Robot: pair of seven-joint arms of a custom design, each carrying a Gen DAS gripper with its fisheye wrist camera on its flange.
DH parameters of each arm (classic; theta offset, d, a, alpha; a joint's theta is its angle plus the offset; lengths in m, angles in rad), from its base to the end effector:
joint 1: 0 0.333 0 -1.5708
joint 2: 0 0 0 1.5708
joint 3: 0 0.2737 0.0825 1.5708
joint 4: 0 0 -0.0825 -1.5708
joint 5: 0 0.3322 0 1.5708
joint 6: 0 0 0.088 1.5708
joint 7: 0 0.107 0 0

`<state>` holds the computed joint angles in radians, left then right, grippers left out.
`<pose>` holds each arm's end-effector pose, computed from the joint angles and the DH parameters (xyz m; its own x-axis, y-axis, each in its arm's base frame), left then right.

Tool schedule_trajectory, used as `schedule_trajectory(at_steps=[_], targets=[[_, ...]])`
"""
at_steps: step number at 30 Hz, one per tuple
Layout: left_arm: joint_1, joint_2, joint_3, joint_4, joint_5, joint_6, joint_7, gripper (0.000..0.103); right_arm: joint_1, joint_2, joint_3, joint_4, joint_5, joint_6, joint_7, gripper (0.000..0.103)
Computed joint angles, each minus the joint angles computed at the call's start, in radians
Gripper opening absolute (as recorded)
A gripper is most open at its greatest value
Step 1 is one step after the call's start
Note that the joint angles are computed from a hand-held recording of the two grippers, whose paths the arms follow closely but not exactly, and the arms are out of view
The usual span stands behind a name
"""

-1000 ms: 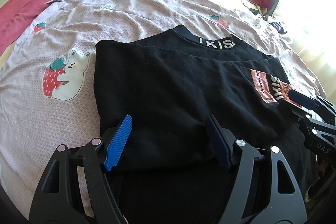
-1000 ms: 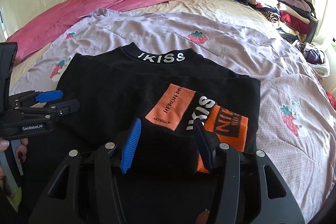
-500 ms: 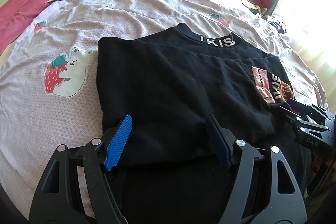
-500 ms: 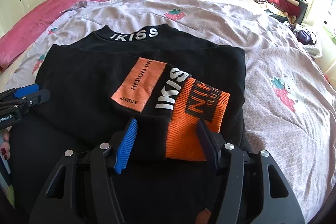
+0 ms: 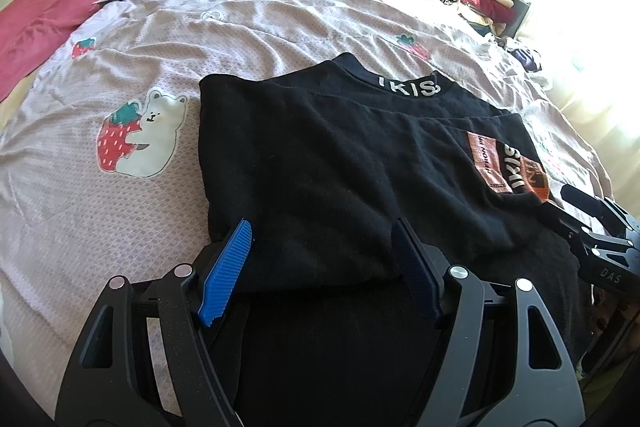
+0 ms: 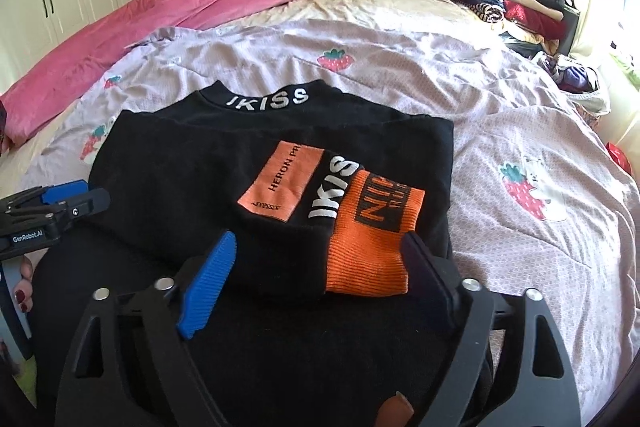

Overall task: Fold small clothes
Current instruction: 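Pull both grippers back from the folded sleeves toward the shirt hem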

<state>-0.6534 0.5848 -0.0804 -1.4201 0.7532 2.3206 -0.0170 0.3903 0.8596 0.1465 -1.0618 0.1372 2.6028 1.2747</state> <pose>0.5168 -0.4342 0.3813 0.3650 -0.9144 0.1750 -0.7084 -0.3948 -0.5851 0.6557 0.3365 0.3880 0.6188 -0.7840 -0.0493 -0.6143 -0.4439 -0.6524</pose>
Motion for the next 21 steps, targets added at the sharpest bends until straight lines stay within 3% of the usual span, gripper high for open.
schedule_trajectory(at_steps=[8,13,21], targets=[[-0.016,-0.051,-0.003,-0.045,0.042,-0.021,-0.048,0.075,-0.03,-0.091,0.03,-0.141,0.037,0.098,-0.023,0.095],[-0.017,-0.076,-0.018,-0.065,0.063,-0.05,-0.069,0.092,-0.056,-0.144,0.063,-0.222,0.074,0.145,-0.061,0.098],[-0.023,-0.131,-0.041,-0.109,0.12,-0.081,-0.122,0.093,-0.071,-0.225,0.083,-0.337,0.107,0.209,-0.111,0.099]])
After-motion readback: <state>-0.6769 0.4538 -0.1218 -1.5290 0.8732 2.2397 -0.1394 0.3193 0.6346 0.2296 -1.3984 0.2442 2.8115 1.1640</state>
